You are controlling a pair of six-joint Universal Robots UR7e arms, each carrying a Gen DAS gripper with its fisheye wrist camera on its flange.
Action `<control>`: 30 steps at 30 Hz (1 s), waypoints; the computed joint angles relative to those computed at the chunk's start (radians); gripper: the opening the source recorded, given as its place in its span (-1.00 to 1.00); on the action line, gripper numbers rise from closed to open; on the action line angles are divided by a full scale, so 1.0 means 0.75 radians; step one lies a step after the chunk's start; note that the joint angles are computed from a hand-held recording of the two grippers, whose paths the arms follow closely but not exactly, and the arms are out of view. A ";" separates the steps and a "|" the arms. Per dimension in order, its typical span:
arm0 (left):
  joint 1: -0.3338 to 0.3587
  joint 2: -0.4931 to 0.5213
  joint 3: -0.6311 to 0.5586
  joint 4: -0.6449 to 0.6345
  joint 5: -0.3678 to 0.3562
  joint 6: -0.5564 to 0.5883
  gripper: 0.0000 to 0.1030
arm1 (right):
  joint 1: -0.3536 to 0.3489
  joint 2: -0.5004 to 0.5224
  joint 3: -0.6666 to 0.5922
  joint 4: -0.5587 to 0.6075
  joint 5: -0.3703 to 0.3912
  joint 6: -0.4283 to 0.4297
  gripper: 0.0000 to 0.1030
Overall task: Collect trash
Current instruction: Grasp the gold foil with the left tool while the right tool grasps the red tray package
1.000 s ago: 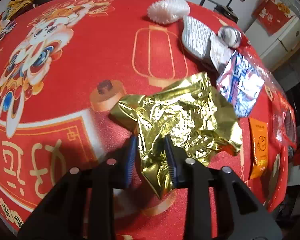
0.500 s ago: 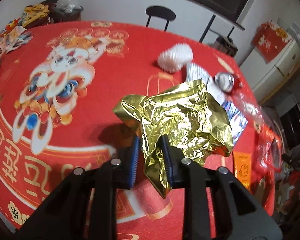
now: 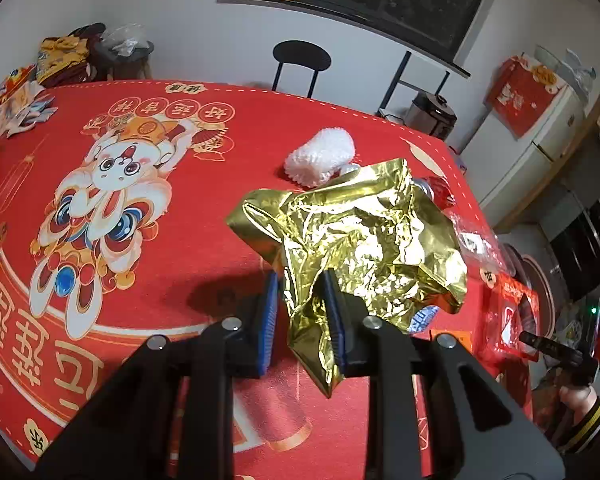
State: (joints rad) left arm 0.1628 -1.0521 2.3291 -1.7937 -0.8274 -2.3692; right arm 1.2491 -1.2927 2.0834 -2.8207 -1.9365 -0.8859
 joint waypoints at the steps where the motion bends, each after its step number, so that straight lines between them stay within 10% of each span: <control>1: 0.004 0.003 0.002 -0.013 0.003 0.012 -0.49 | 0.002 0.000 0.000 0.006 -0.003 -0.005 -0.63; 19: 0.050 0.036 -0.062 -0.068 0.116 0.153 -0.49 | -0.003 -0.150 -0.036 0.204 0.182 0.026 -0.75; 30: 0.113 0.095 -0.148 -0.145 0.227 0.282 -0.49 | -0.005 -0.023 -0.341 0.129 0.181 0.091 -0.75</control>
